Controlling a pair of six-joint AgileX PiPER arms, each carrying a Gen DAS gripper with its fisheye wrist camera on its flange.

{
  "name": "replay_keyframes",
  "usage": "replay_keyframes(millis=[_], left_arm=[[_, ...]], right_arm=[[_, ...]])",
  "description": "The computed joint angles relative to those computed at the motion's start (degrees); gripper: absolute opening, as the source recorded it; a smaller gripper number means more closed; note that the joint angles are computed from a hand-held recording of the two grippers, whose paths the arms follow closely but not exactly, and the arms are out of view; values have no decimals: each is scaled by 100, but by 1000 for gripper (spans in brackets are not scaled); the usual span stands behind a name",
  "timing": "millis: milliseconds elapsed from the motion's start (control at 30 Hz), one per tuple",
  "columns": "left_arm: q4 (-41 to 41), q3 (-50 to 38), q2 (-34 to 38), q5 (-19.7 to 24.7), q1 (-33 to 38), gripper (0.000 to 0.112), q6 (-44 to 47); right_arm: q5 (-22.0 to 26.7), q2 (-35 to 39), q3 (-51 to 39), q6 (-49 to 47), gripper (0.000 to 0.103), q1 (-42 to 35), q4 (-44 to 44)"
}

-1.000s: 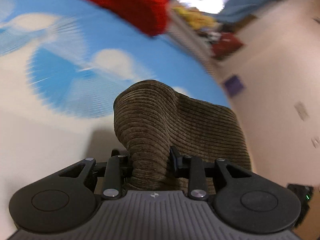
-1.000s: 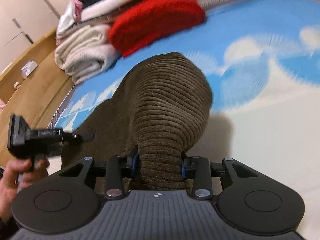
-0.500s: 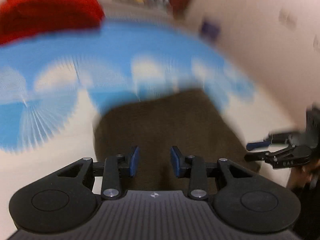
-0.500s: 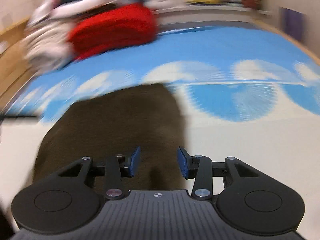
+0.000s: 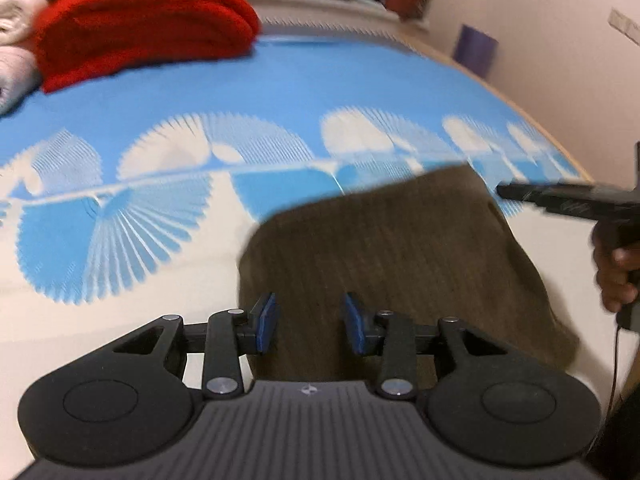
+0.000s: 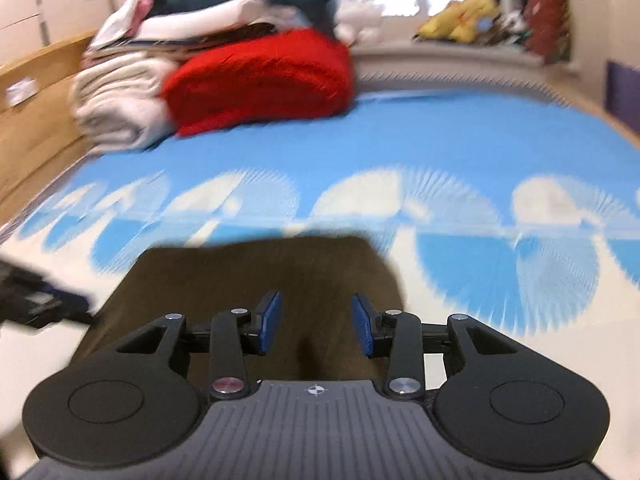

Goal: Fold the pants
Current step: 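Open both tools and press the folded bundle flat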

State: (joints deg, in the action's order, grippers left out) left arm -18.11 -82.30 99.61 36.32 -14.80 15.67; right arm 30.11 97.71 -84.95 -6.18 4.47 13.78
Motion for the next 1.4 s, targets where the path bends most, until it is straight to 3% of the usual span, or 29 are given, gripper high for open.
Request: replay_keyframes(millis=[167,267,367,433,500,700,800,900,967,1033,1067,1133,1233,1300,1333,1367,1400], left_arm=[[643,-341,222,-321,-174,22,-847],[793,-520,419,-482,-234,13,-966],[1036,-913,871,-334,-224,12,-1220],[1473,-1426,1430,102,-225,12,-1512],[1418,-1514,1660,39,-177,13,-1473],[2477,-1374,1289,13,-445,14,-2421],[1799,-1051,841,-204,-400,14,-1854],[507,-758,398,-242,-333,14,-480],[229,-741,374,17,-387,20,-4],[867,-1121,830,855,-530,26,-256],[1429,-1100,881,1014,-667,31,-647],[1864,-975,652,960,-838,31,-1115],[1090,-623,82,750,-801,32,-568],[1183,-500,13,788,-969,33,-475],[1573,-583,178,1116,-1133,34,-672],[2146,-437,259,1246,-1347,42,-1004],[2553,-208,112,1147,-1515,43,-1236]], right_arm=[[626,1356,-1393,1144,45,79,-959],[975,1652,-1984,1446,45,156,-1336],[880,1639,-1947,1590,44,169,-1429],[886,1696,-2027,1705,44,167,-1544],[919,1821,-2123,1707,44,111,-1534],[1095,1965,-2286,2365,44,305,-2329],[1204,2003,-2361,2627,44,412,-2665],[1384,1895,-2366,3025,44,555,-3135],[1451,1655,-2178,3514,44,722,-3752],[1232,1185,-1699,3639,44,809,-3835],[1143,966,-1504,3426,45,807,-3571],[1156,514,-1134,2691,46,839,-2867],[1258,-219,-355,2588,46,1093,-2740],[1615,-441,-75,2623,49,1251,-2750],[2005,-402,-37,2634,50,1326,-2786],[2398,-316,22,2576,51,1350,-2714],[2562,-331,140,2561,53,1328,-2615]])
